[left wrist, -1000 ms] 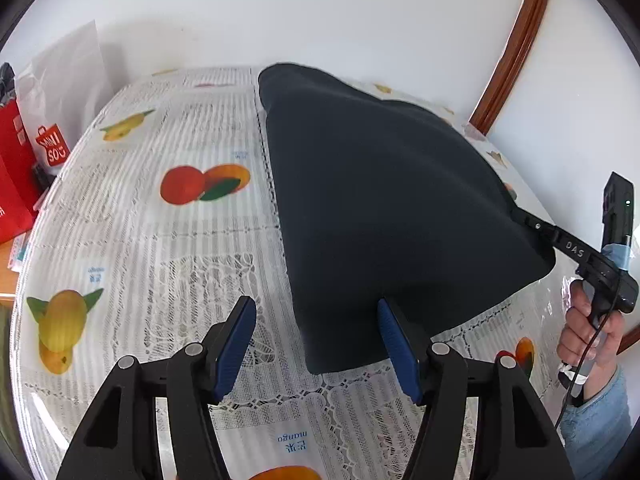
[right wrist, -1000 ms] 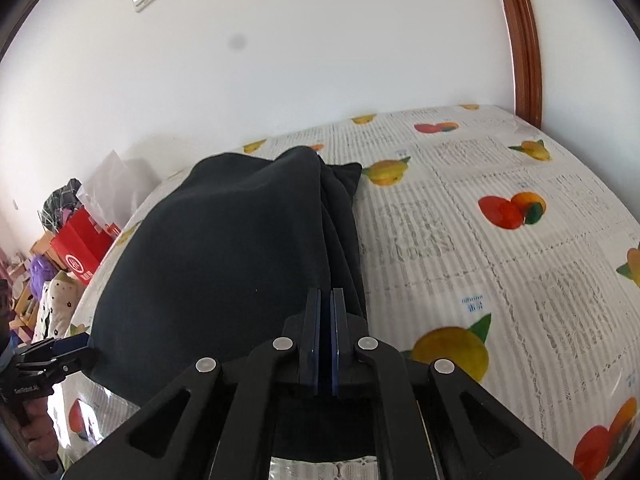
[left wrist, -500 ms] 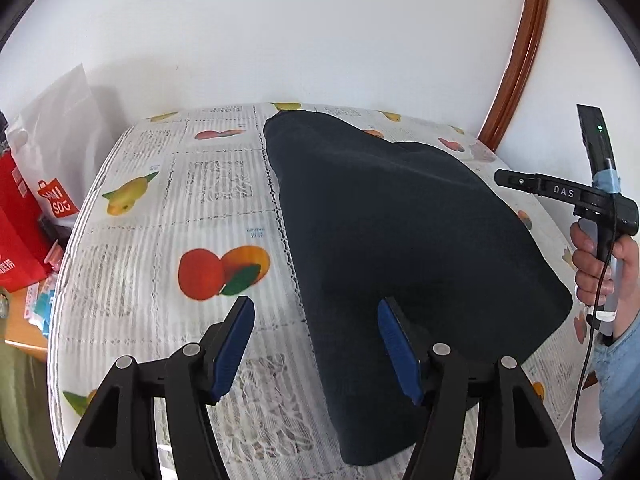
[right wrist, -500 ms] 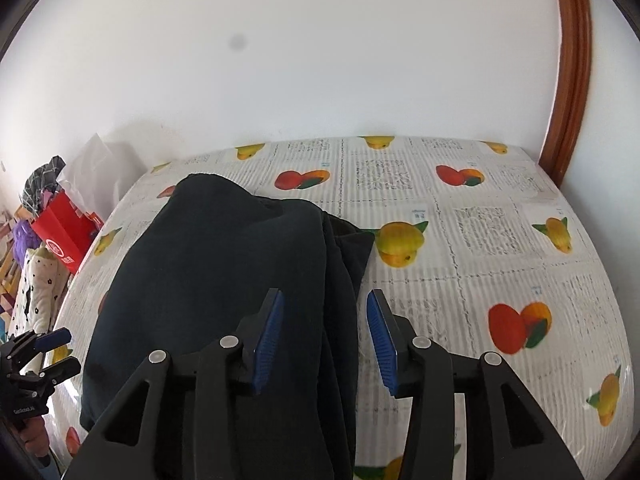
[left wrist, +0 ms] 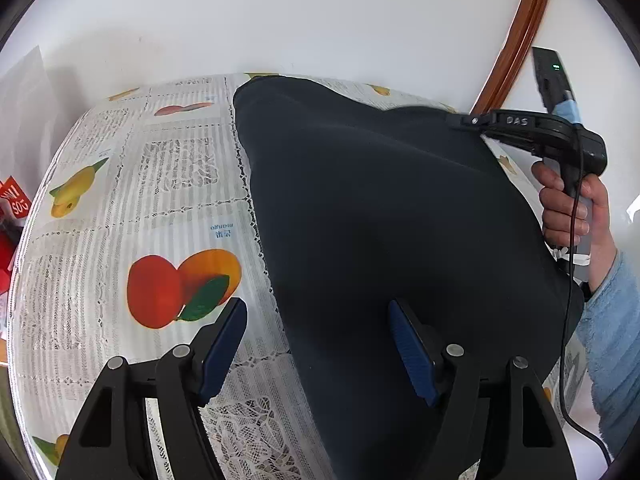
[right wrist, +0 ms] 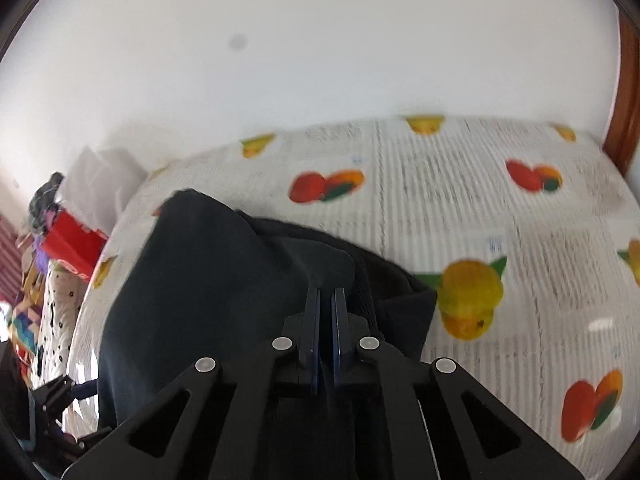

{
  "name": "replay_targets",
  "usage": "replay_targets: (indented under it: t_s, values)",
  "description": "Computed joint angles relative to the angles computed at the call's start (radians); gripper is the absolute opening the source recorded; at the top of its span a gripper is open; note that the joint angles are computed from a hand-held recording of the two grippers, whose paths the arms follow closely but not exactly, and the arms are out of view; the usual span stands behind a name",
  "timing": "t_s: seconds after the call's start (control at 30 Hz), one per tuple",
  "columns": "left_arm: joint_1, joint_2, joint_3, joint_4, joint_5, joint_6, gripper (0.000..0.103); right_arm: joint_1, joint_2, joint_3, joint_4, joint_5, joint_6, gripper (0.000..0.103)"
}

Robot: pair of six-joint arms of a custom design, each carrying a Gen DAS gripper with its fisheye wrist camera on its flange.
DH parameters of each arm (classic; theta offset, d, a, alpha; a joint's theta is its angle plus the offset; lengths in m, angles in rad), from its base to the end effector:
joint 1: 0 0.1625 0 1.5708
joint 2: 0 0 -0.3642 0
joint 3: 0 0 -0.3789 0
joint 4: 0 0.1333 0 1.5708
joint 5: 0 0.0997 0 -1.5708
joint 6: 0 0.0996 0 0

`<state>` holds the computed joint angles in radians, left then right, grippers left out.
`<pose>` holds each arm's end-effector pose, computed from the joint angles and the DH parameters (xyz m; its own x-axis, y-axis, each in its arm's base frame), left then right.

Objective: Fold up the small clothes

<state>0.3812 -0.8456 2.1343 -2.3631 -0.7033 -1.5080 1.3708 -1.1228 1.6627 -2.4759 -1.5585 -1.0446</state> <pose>-0.2972 -0.3446 -0.0330 -0.8085 -0.2803 -0.5174 0.1476 0.7545 -0.6394 0.0104 -0.6260 0.2386 -0.6531 -0.6940 0.3031 -0.7550 0.6278 -0.1893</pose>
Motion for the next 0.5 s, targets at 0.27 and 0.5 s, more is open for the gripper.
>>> replay_targets:
  t_s: [0.27, 0.5]
  values:
    - [-0.009, 0.000, -0.010, 0.021, -0.005, -0.009, 0.072, -0.014, 0.031, -0.001, -0.101, -0.058, 0.049, 0.007]
    - [-0.051, -0.027, 0.020, 0.043, -0.011, -0.071, 0.071, -0.057, -0.133, 0.073, 0.000, -0.025, 0.007, 0.039]
